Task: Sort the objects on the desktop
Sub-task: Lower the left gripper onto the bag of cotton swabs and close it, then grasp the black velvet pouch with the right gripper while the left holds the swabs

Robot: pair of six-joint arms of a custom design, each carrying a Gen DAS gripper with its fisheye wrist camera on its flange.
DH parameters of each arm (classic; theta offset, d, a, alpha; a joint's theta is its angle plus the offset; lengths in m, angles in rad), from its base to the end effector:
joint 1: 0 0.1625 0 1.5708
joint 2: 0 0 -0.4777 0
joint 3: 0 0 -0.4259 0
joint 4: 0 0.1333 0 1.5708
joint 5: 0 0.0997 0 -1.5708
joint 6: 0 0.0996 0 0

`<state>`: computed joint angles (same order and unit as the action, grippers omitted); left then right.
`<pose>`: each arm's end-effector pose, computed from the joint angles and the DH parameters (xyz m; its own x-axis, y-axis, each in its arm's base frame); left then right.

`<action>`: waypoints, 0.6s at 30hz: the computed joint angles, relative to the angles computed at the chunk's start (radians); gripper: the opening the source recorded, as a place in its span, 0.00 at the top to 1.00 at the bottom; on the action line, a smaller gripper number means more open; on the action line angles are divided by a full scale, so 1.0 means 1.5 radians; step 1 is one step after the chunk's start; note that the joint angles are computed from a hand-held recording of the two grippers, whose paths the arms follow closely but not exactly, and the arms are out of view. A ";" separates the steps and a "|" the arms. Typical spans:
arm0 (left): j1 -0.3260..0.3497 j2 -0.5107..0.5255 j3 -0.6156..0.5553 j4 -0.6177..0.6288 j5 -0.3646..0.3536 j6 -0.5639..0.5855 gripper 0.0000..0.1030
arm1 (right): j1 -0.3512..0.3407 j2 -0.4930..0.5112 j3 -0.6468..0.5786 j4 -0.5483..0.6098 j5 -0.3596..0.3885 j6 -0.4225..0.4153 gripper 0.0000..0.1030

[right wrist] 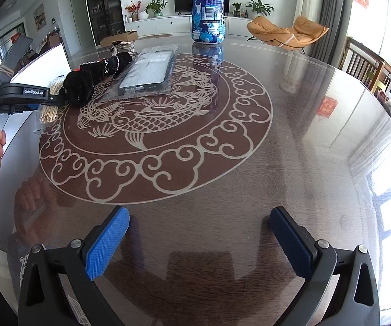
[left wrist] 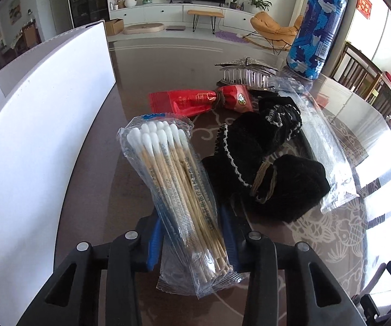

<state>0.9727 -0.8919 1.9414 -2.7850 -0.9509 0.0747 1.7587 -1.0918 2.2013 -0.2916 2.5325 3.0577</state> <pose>-0.1932 -0.6231 0.1013 -0.6828 0.4394 -0.5837 0.6081 0.7846 -0.1207 0.1209 -0.3597 0.0953 -0.6530 0.3824 0.6537 -0.1917 0.7516 -0.6312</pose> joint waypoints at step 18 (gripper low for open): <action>-0.013 -0.150 0.234 -0.153 -0.067 0.070 0.63 | 0.010 -0.005 -0.069 0.080 -0.201 -0.034 0.00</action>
